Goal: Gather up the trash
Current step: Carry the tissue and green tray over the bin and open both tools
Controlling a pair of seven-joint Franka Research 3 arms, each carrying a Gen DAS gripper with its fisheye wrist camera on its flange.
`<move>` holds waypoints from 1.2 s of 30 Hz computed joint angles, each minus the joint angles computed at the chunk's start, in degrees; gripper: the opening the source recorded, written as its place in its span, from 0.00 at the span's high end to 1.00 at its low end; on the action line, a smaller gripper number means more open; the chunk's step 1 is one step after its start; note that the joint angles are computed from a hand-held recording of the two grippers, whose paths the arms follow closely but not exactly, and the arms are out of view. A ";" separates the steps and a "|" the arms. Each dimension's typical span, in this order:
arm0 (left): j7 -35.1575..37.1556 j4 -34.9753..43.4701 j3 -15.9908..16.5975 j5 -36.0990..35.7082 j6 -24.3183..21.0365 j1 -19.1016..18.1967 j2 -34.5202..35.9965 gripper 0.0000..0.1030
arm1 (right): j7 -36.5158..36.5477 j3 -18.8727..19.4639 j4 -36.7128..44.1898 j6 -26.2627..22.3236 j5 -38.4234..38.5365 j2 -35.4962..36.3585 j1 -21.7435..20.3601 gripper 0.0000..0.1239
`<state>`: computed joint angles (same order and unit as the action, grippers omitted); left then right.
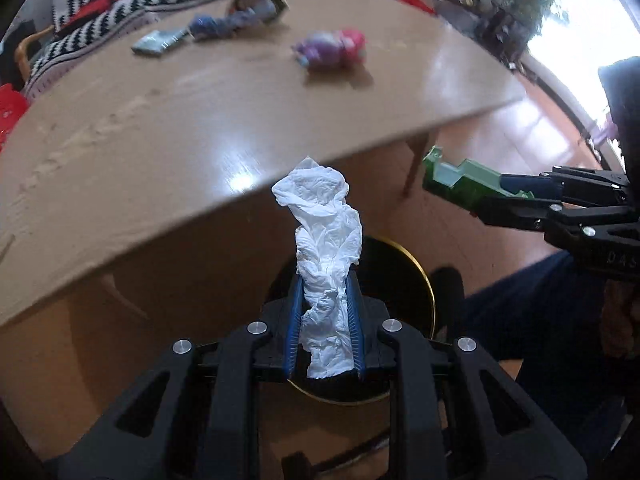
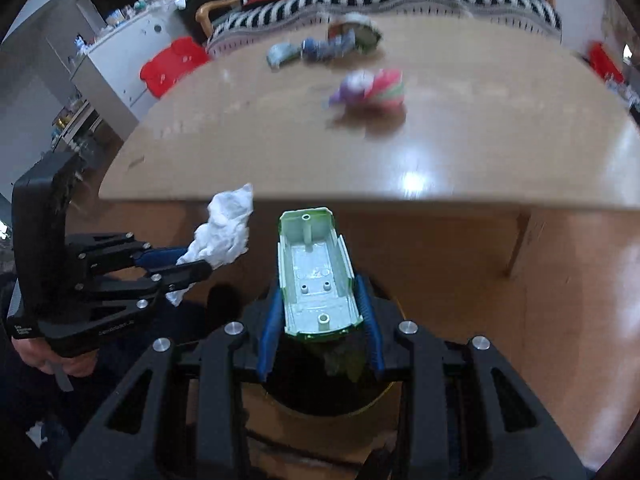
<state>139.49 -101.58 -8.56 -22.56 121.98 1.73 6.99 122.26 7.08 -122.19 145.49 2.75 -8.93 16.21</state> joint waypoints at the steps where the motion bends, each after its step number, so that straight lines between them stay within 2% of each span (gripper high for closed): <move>1: 0.06 -0.47 -0.06 0.65 -0.41 -0.14 -0.09 0.80 | -0.49 -0.03 -0.17 -0.41 0.66 0.08 0.24 0.71; 5: -0.58 -1.00 -0.17 2.13 -2.87 -0.49 0.21 0.80 | -2.22 -0.29 0.10 -1.57 3.26 0.82 0.97 0.71; 8: -0.26 -2.11 -0.25 2.79 -2.51 -0.75 -0.34 0.80 | -4.07 -0.76 0.21 -1.92 5.93 1.27 1.31 0.71; 29: -1.21 0.05 -0.46 3.96 -4.34 -0.75 1.35 0.80 | -4.36 -0.81 1.08 -2.42 6.49 1.91 1.26 0.71; 31: -1.73 0.29 -0.47 4.08 -4.63 -0.74 1.63 0.75 | -4.10 -0.84 0.98 -2.18 6.70 1.86 1.21 0.70; 33: -3.08 1.10 -0.41 4.28 -5.28 -0.68 2.27 0.57 | -3.98 -0.89 0.73 -1.81 6.98 1.69 1.16 0.53; 36: -4.51 2.27 -0.43 3.73 -6.33 -0.24 2.96 0.52 | -3.59 -0.76 0.48 -1.05 6.48 1.31 1.03 0.47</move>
<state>134.98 -99.31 -8.99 -18.83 115.64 1.49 9.95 118.67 6.32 -121.71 144.44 9.24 -7.62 17.24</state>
